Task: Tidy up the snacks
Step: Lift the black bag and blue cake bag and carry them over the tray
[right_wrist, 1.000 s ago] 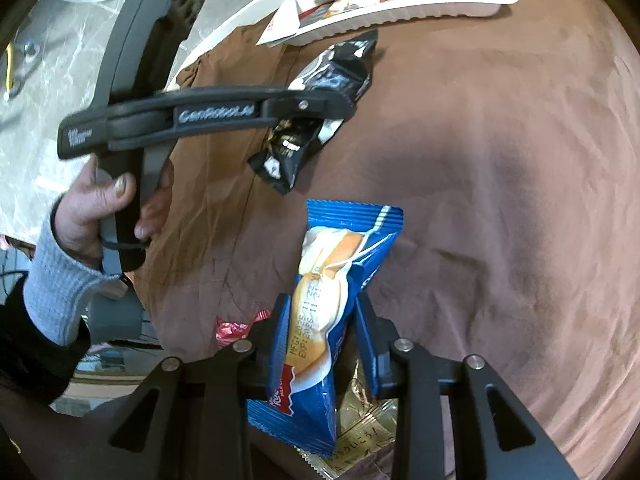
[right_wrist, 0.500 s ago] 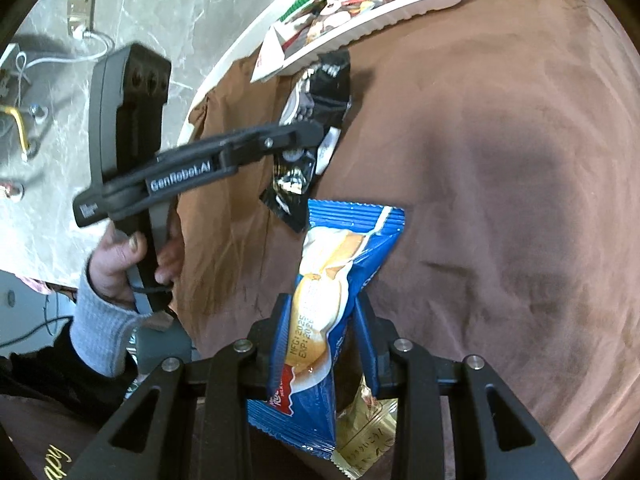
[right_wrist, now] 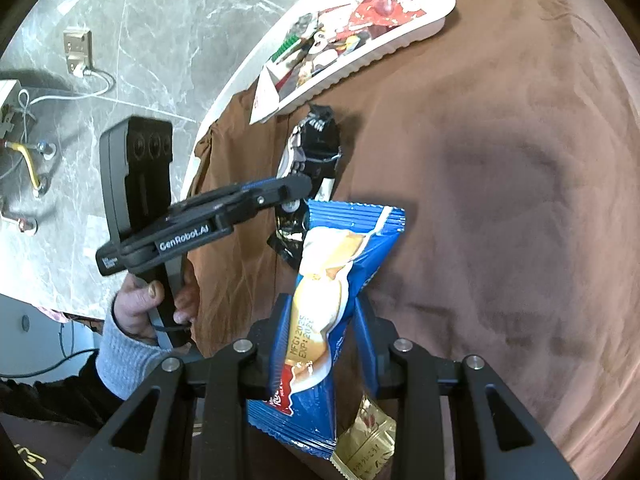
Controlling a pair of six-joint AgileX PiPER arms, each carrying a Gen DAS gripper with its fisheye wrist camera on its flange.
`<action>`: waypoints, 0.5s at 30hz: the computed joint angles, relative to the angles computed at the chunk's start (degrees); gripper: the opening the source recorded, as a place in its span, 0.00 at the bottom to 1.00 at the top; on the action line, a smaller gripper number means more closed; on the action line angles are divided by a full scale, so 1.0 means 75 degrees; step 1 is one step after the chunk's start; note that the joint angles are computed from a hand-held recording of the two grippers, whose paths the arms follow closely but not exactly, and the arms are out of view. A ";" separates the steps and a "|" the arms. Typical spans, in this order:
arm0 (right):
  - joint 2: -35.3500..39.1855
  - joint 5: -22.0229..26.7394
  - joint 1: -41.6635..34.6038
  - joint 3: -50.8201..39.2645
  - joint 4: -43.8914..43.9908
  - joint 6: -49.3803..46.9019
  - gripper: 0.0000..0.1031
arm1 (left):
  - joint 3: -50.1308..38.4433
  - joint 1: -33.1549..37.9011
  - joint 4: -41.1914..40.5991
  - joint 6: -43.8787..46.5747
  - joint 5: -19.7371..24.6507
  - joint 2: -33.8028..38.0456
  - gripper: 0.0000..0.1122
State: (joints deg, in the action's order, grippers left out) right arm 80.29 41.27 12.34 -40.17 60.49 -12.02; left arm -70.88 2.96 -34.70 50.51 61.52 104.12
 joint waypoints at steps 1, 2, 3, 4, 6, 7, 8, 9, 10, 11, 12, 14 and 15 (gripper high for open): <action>0.0012 0.0026 -0.0066 0.0004 0.0078 -0.0072 0.33 | -0.0042 0.0027 -0.0031 0.0000 0.0072 0.0026 0.12; 0.0042 -0.0021 -0.0043 -0.0004 0.0159 -0.0094 0.33 | -0.0084 0.0060 -0.0075 -0.0001 0.0131 0.0050 0.12; 0.0020 -0.0021 -0.0095 0.0009 0.0193 -0.0110 0.33 | -0.0119 0.0076 -0.0089 -0.0007 0.0170 0.0073 0.12; 0.0024 0.0024 -0.0174 0.0019 0.0292 -0.0207 0.33 | -0.0147 0.0098 -0.0109 -0.0012 0.0203 0.0094 0.12; -0.0089 0.0052 -0.0255 0.0106 0.0390 -0.0247 0.33 | -0.0242 0.0212 -0.0213 -0.0004 0.0369 0.0179 0.12; -0.0091 0.0075 -0.0301 0.0100 0.0410 -0.0276 0.33 | -0.0257 0.0257 -0.0244 0.0008 0.0418 0.0195 0.12; -0.0083 0.0105 -0.0354 0.0076 0.0410 -0.0304 0.33 | -0.0276 0.0292 -0.0259 0.0008 0.0447 0.0214 0.12; -0.0094 0.0101 -0.0375 0.0072 0.0401 -0.0298 0.33 | -0.0285 0.0307 -0.0267 0.0011 0.0466 0.0218 0.12; -0.0069 0.0106 -0.0390 0.0042 0.0408 -0.0302 0.33 | -0.0291 0.0319 -0.0270 0.0011 0.0482 0.0219 0.12; -0.0053 0.0131 -0.0427 0.0024 0.0426 -0.0332 0.33 | -0.0280 0.0331 -0.0274 -0.0009 0.0480 0.0210 0.12; -0.0072 0.0141 -0.0451 0.0030 0.0403 -0.0330 0.33 | -0.0252 0.0287 -0.0194 -0.0057 0.0414 0.0168 0.12; 0.0015 0.0115 -0.0450 -0.0053 0.0329 -0.0320 0.33 | -0.0160 0.0166 0.0010 -0.0104 0.0209 0.0052 0.12; 0.0020 0.0110 -0.0443 -0.0087 0.0286 -0.0259 0.33 | -0.0182 0.0133 0.0025 -0.0123 0.0256 0.0089 0.12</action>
State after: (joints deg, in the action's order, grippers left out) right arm 80.43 42.09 9.02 -40.83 62.64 -13.96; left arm -72.24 3.95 -34.51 49.59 63.44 104.78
